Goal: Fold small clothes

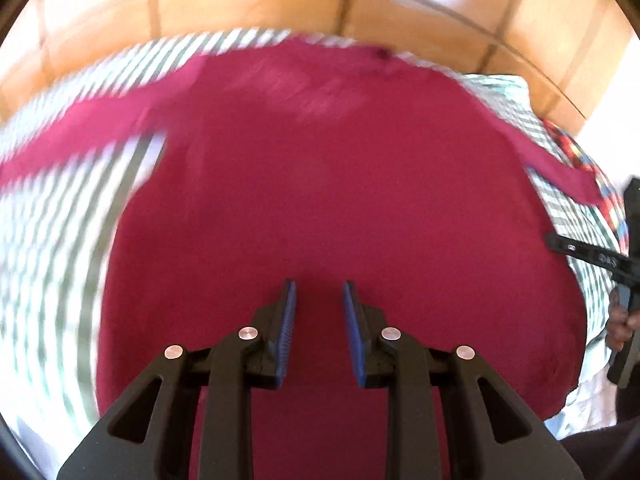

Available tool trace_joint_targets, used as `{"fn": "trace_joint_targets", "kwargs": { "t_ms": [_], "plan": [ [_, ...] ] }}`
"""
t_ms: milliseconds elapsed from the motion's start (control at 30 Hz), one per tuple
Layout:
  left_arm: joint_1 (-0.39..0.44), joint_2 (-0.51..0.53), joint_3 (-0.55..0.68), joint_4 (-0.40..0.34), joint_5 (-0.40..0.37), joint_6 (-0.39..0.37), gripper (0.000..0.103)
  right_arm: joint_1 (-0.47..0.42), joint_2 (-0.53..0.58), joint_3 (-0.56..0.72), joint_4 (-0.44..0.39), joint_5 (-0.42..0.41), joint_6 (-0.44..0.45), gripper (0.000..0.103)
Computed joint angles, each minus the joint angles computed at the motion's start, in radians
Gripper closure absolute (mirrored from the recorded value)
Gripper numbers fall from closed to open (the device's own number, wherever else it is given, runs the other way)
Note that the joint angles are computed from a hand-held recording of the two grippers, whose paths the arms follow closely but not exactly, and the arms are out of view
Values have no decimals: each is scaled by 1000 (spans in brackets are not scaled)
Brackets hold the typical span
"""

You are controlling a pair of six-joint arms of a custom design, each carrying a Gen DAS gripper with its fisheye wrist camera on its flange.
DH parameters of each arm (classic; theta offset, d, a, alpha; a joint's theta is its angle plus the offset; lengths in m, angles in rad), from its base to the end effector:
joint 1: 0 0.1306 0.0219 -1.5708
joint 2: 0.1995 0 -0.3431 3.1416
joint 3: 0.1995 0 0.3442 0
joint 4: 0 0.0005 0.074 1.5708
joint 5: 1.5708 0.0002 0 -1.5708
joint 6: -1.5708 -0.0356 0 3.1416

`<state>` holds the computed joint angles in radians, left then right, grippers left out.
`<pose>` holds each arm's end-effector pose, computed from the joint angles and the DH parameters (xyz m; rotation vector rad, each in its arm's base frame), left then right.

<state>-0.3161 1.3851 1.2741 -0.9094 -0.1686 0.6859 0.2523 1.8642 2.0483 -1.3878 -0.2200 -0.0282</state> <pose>0.4062 -0.1271 0.3425 -0.5340 2.5207 -0.1584 0.5419 0.1472 0.3943 -0.3681 2.7612 0.3768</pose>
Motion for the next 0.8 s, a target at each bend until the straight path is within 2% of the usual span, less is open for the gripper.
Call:
{"fn": "trace_joint_targets", "kwargs": {
  "t_ms": [33, 100, 167, 200, 233, 300, 333, 367, 400, 433, 500, 533, 567, 600, 633, 733, 767, 800],
  "plan": [
    [0, -35, -46, 37, 11, 14, 80, 8, -15, -24, 19, 25, 10, 97],
    [-14, -89, -101, 53, 11, 28, 80, 28, -27, -43, 37, 84, 30, 97],
    [-18, -126, -125, 54, 9, 34, 80, 29, -8, -26, 33, 85, 15, 95],
    [-17, -140, -133, 57, 3, 39, 80, 30, 3, -6, 22, 83, -8, 89],
    [-10, -169, -149, 63, -17, 51, 80, 24, 18, 22, 13, 99, -17, 67],
    [21, -222, -178, 74, -44, 82, 80, 39, 8, 29, 36, 218, -43, 30],
    [50, -255, -198, 77, -47, 103, 79, 54, -14, 9, 79, 268, -48, 30],
    [79, -281, -217, 80, -48, 117, 75, 63, -31, -2, 110, 265, -50, 30],
    [104, -304, -236, 79, -58, 134, 64, 73, -41, -7, 131, 245, -58, 26],
    [119, -312, -245, 77, -67, 146, 58, 81, -49, -13, 145, 232, -60, 20],
    [145, -310, -249, 50, -50, 140, 56, 113, -54, -22, 169, 201, -46, 19],
    [149, -298, -247, 26, -43, 126, 57, 126, -58, -35, 179, 186, -37, 18],
    [145, -284, -243, 1, -39, 112, 62, 132, -57, -38, 181, 171, -28, 17],
    [130, -277, -243, -11, -46, 100, 73, 149, -45, -41, 180, 161, -22, 17],
    [110, -278, -246, -16, -66, 94, 78, 151, -29, -30, 169, 159, -16, 17],
    [79, -305, -268, -41, -75, 117, 82, 153, 13, -36, 131, 172, -34, 16],
    [83, -315, -279, -36, -63, 121, 82, 150, 0, -70, 155, 170, -39, 16],
    [82, -326, -287, -37, -58, 123, 82, 146, -30, -132, 227, 159, -27, 16]
  ]
}}
